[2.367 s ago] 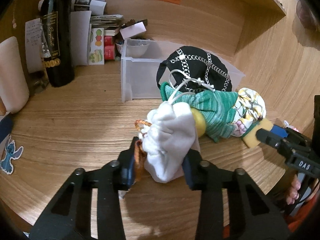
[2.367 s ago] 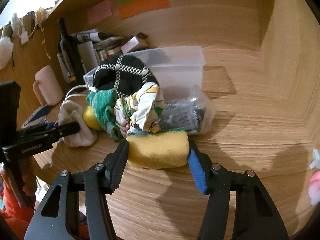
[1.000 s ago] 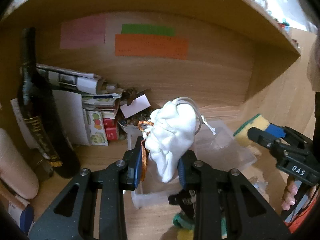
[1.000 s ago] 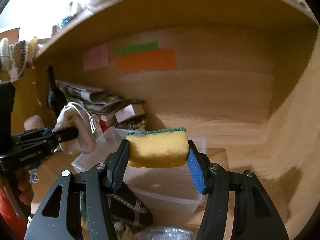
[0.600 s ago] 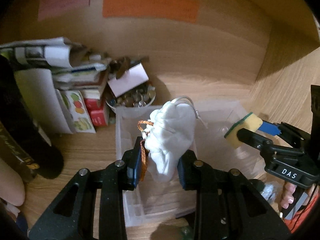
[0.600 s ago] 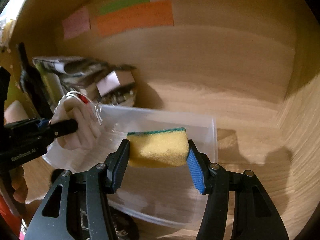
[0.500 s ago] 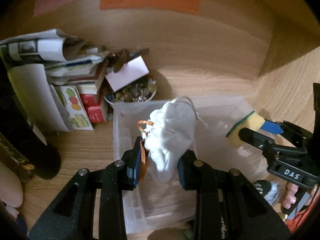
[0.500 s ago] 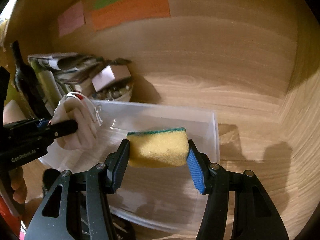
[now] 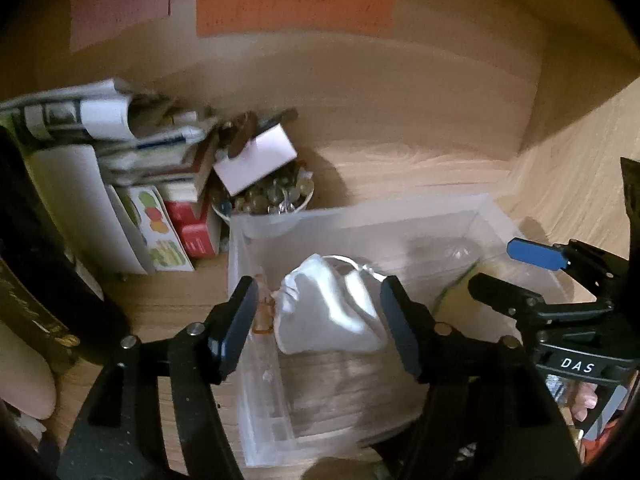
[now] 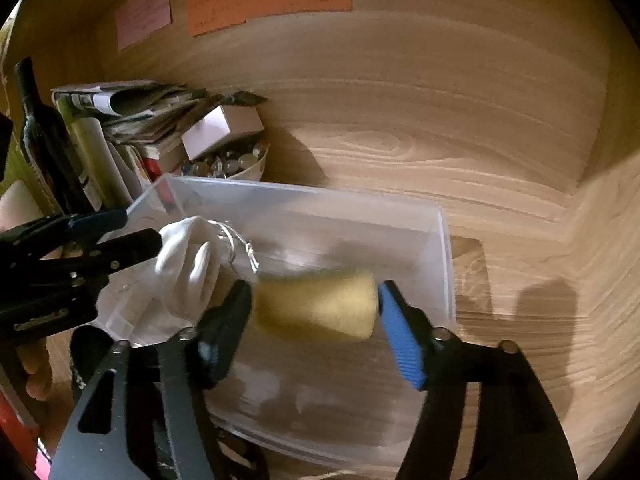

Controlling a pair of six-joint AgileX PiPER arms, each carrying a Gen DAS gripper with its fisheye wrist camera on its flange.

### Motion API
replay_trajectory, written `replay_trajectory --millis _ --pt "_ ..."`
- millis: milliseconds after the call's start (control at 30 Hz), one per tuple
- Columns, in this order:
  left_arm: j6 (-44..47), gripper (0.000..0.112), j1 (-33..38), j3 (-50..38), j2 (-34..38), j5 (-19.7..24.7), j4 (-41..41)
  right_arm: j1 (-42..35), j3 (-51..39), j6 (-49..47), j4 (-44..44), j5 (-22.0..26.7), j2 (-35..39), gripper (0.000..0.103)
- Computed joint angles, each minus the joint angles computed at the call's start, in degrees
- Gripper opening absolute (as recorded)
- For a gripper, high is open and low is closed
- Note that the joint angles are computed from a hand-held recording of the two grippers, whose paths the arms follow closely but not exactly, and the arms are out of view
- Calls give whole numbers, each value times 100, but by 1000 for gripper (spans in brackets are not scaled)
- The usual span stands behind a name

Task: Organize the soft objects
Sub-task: 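Lower the white bag into the clear bin with the left tool while the right tool drops the sponge in, then grasp the black chain-trimmed cap with the left tool while the right tool grasps the silver foil bag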

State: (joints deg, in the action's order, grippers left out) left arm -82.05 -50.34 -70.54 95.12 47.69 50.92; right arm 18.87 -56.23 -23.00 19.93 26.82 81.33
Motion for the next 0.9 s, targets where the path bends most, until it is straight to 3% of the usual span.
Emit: replay_trajectory --millis 133,233,333,500,700,900 --pt "-236 76 -282 30 -201 291 310 -30 84 -36 26 -87 -244 73" --pt "-422 87 -498 63 -365 506 525 -194 210 -421 413 -67 -595 82" --pt "-680 101 -770 105 -474 813 788 -268 322 -669 632 -76 -906 83" --pt "-884 103 -1221 107 -482 1248 907 -664 704 -1504 1291 150 -1579 86" --pt "-1050 103 -1459 271 -407 1151 729 -1065 1276 -1867 1566 323 -1951 87" --pt "-1101 103 -1446 461 -208 561 386 -1366 1798 -2033 1587 530 -1872 87"
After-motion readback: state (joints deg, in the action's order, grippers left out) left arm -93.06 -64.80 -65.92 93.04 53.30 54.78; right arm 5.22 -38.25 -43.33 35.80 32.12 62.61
